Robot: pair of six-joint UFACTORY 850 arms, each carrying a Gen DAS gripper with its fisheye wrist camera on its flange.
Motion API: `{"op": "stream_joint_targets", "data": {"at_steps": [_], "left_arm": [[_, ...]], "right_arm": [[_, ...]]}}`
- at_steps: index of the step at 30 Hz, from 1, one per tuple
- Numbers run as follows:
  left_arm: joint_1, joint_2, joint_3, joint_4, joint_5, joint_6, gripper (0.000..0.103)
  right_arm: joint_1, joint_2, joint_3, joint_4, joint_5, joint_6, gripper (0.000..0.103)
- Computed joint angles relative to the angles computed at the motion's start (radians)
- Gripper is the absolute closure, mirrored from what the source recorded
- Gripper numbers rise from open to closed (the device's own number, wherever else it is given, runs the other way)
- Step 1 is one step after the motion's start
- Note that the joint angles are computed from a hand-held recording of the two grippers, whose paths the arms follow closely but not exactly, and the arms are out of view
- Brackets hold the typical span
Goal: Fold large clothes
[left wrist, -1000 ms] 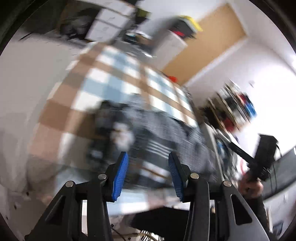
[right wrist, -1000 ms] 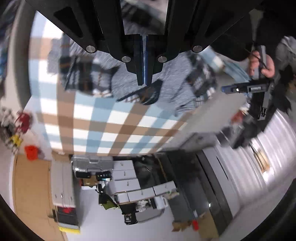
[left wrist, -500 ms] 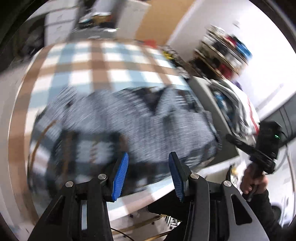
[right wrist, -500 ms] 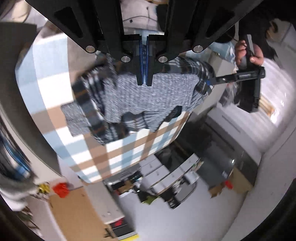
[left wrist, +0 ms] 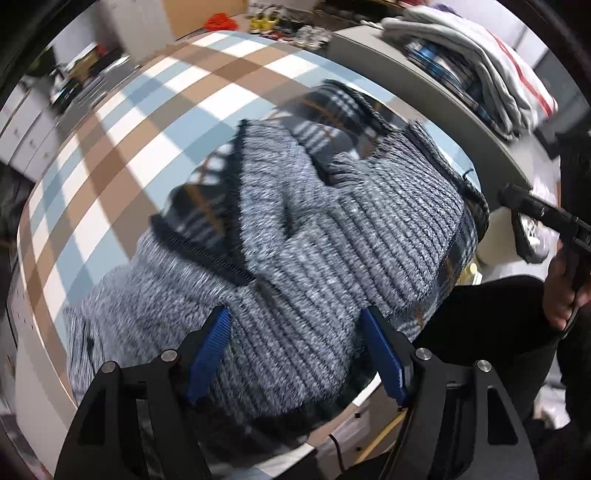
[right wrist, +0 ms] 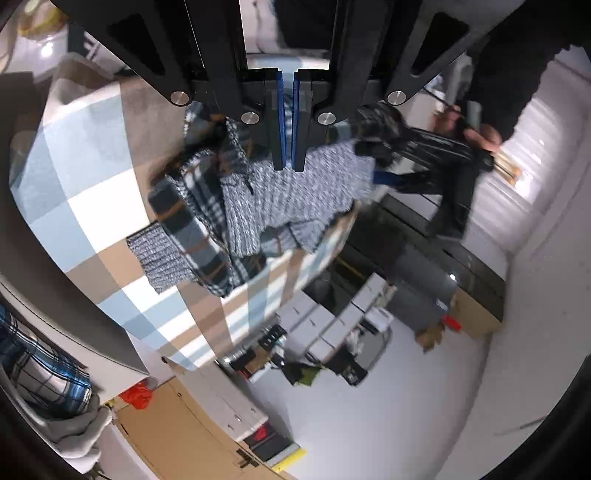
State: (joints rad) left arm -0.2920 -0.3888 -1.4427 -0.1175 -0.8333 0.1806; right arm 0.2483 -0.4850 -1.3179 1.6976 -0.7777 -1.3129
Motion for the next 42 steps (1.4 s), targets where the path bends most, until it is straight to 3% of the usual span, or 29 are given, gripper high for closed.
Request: {"op": "stream_joint_targets", "data": {"at_steps": [2, 3, 5, 7, 10, 11, 12, 13, 16, 21, 28, 31, 34, 39, 42], "left_arm": [[0.005, -0.009, -0.01, -0.026, -0.007, 0.017, 0.036], [0.008, -0.012, -0.016, -0.039, -0.012, 0.026, 0.052], [0.015, -0.008, -0.031, -0.061, -0.028, 0.036, 0.101], [0.023, -0.001, -0.046, -0.134, -0.049, 0.073, 0.102], [-0.013, -0.011, -0.059, -0.095, -0.082, 0.079, 0.102], [-0.022, -0.014, -0.059, -0.094, -0.095, 0.085, 0.102], [-0.031, -0.016, -0.06, -0.073, -0.092, 0.073, 0.102], [-0.041, -0.019, -0.064, -0.046, -0.091, 0.046, 0.102], [-0.029, -0.027, -0.09, -0.077, -0.086, -0.005, 0.103], [-0.012, -0.019, -0.109, -0.117, -0.063, -0.04, 0.103], [-0.022, -0.008, -0.121, -0.165, -0.015, -0.037, 0.103], [-0.015, 0.011, -0.105, -0.202, 0.053, -0.018, 0.103], [0.018, 0.012, -0.092, -0.231, 0.065, -0.05, 0.102], [0.077, 0.132, 0.082, -0.266, 0.186, -0.088, 0.101], [0.105, 0.227, 0.208, -0.31, 0.247, -0.087, 0.097]], "right_arm": [[-0.005, 0.002, 0.006, 0.014, -0.011, -0.004, 0.101], [-0.005, 0.0, 0.005, 0.015, -0.014, -0.001, 0.101], [-0.009, -0.003, 0.005, 0.018, -0.022, 0.005, 0.1], [-0.011, 0.004, 0.014, 0.03, -0.023, 0.002, 0.1], [-0.012, 0.0, 0.011, 0.037, -0.025, 0.006, 0.096], [-0.01, 0.0, 0.01, 0.034, -0.019, 0.011, 0.079], [-0.01, -0.004, 0.006, 0.032, -0.018, 0.015, 0.023], [-0.009, -0.001, 0.009, 0.04, -0.015, 0.008, 0.0], [-0.005, 0.018, 0.045, 0.136, -0.003, -0.102, 0.0], [-0.002, -0.003, 0.025, 0.102, 0.006, -0.052, 0.0], [0.032, -0.079, -0.084, -0.183, 0.084, 0.222, 0.0], [0.038, -0.088, -0.096, -0.206, 0.082, 0.227, 0.0], [0.044, -0.087, -0.097, -0.218, 0.094, 0.216, 0.0], [0.079, -0.04, -0.076, -0.226, 0.147, 0.099, 0.0], [0.141, -0.001, -0.071, -0.263, 0.252, -0.056, 0.0]]}}
